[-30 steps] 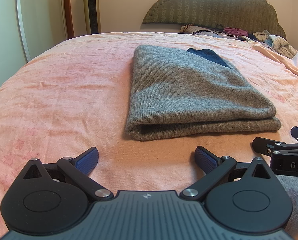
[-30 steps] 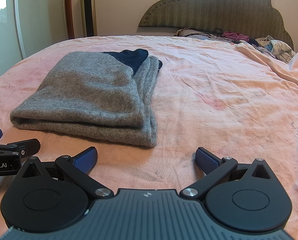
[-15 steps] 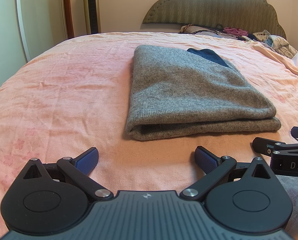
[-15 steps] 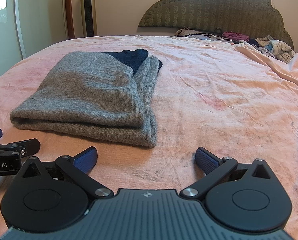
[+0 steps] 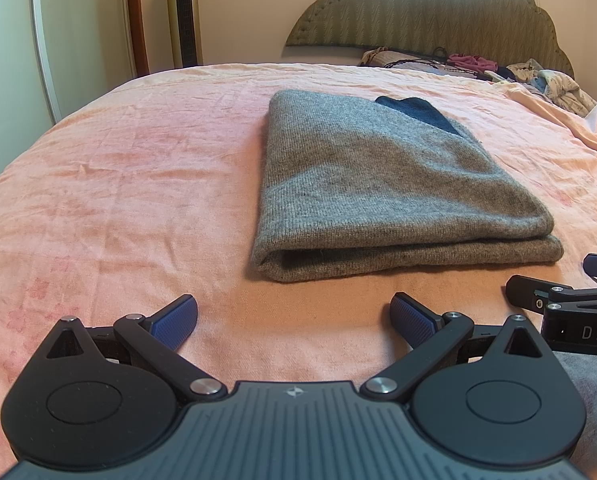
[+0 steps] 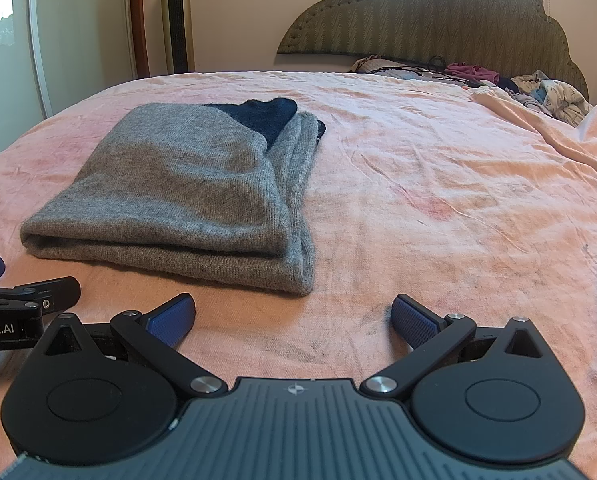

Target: Fold small clothes

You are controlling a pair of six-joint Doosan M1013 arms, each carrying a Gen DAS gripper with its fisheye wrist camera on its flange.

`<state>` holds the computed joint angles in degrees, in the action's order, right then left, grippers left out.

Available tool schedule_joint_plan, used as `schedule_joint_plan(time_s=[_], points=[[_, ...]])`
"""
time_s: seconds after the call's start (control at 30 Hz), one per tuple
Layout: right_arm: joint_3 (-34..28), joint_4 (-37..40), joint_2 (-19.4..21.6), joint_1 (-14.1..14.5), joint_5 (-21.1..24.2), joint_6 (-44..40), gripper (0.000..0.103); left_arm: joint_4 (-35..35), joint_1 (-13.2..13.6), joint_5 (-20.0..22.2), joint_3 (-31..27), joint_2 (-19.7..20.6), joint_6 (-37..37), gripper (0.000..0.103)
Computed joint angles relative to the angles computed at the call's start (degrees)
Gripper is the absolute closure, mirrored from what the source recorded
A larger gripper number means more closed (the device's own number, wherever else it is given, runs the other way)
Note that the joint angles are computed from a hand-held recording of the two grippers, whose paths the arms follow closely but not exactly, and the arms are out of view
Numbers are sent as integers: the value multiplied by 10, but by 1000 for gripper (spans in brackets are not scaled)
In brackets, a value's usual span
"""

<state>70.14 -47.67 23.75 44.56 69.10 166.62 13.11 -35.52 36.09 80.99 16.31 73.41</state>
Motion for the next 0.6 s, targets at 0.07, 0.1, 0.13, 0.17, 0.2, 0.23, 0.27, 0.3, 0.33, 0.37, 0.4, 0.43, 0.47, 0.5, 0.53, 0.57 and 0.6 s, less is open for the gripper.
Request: schedule_joint_plan(time_s=[0.07,0.1,0.13,0.17,0.2,0.23,0.27,0.3,0.33,0.37,0.4,0.43,0.47,0.5,0.53,0.57,0.6], points=[[0,0,0,0,0,0,0,0,0,1,0,0,0,0],[0,0,0,0,0,0,0,0,0,2,-1,0,-1,0],[0,0,0,0,0,0,0,1,0,3,-1,1,-2,0],[0,0,0,0,0,0,0,1,0,3,-1,1,-2,0],[0,0,0,0,0,0,0,-1,0,4,-2,1,-1,0],[0,0,0,0,0,0,0,-2,0,5,-2,1,0,0],[0,0,0,0,0,0,0,-2,0,8,-4,1,-1,0],[0,0,0,0,0,0,0,-1,0,11,-5,2,-3,0],[0,0,0,0,0,0,0,-1,-1,15,-7,2,-5,0],[0,0,0,0,0,0,0,-2,-1,20,-9,3,-4,0],[-1,1,0,0,1,-1,0,-4,-1,24,-11,4,-4,0],[-1,1,0,0,1,-1,0,-5,-1,27,-12,4,-4,0],[-2,1,0,0,2,-2,0,-6,-1,28,-14,4,-2,0],[-1,3,0,0,1,-2,0,-7,-1,28,-14,4,-2,0],[-1,6,-1,-1,0,-1,0,-5,-1,30,-15,4,-3,0],[-4,13,-1,-2,1,0,0,-2,-2,37,-17,4,-5,0],[-6,19,-2,-3,1,2,0,0,-3,45,-21,5,-5,0]])
